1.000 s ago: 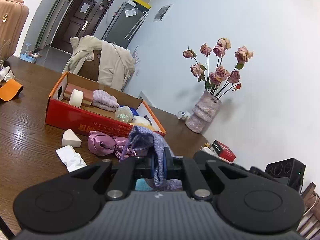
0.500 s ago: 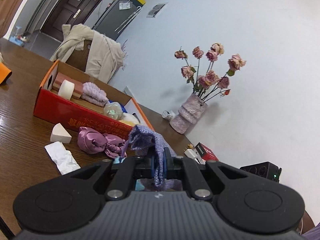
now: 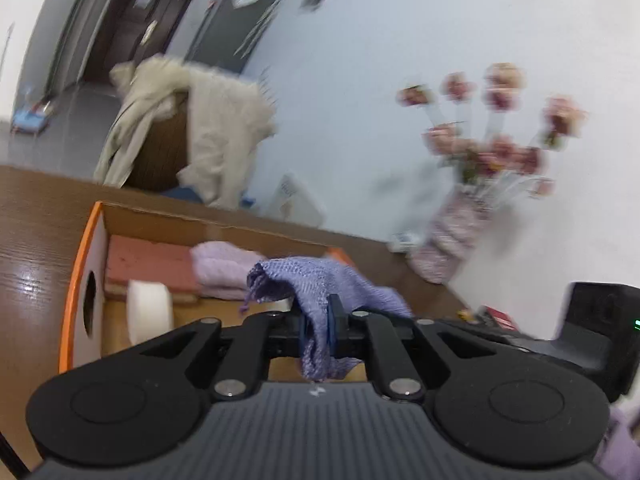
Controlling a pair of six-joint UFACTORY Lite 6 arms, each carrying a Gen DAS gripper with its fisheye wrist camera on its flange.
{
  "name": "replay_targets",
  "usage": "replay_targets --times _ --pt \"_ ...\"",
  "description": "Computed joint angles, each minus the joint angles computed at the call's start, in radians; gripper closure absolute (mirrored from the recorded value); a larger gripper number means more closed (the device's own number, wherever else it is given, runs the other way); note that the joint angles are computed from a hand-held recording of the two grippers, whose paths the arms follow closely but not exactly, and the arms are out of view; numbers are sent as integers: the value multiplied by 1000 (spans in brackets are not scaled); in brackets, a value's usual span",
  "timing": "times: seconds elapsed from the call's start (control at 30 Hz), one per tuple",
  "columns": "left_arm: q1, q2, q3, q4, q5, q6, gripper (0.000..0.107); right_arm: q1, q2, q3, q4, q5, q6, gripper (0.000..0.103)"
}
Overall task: Organize soft objects
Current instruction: 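Carry the lilac pouch into the box and open the right gripper, then withdraw the right gripper from the box toward the pink satin scrunchie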
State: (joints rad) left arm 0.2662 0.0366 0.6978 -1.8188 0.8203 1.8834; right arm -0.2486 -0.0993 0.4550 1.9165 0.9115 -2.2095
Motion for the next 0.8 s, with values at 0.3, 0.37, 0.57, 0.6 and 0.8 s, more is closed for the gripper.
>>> replay_targets --times 0.3,0.37,0.57,0.6,0.8 --pt "-127 408 342 -230 -264 130 50 342 689 791 -61 -636 229 92" --pt "-116 366 296 -270 -236 195 44 354 707 793 -3 -663 179 85" --pt "-116 152 184 -246 -246 206 34 331 650 755 -153 -596 289 62" --pt "-111 93 155 -232 -262 194 30 328 607 724 -111 -601 243 60" --pt "-39 -240 -3 -30 -287 32 25 245 286 524 -139 -534 220 47"
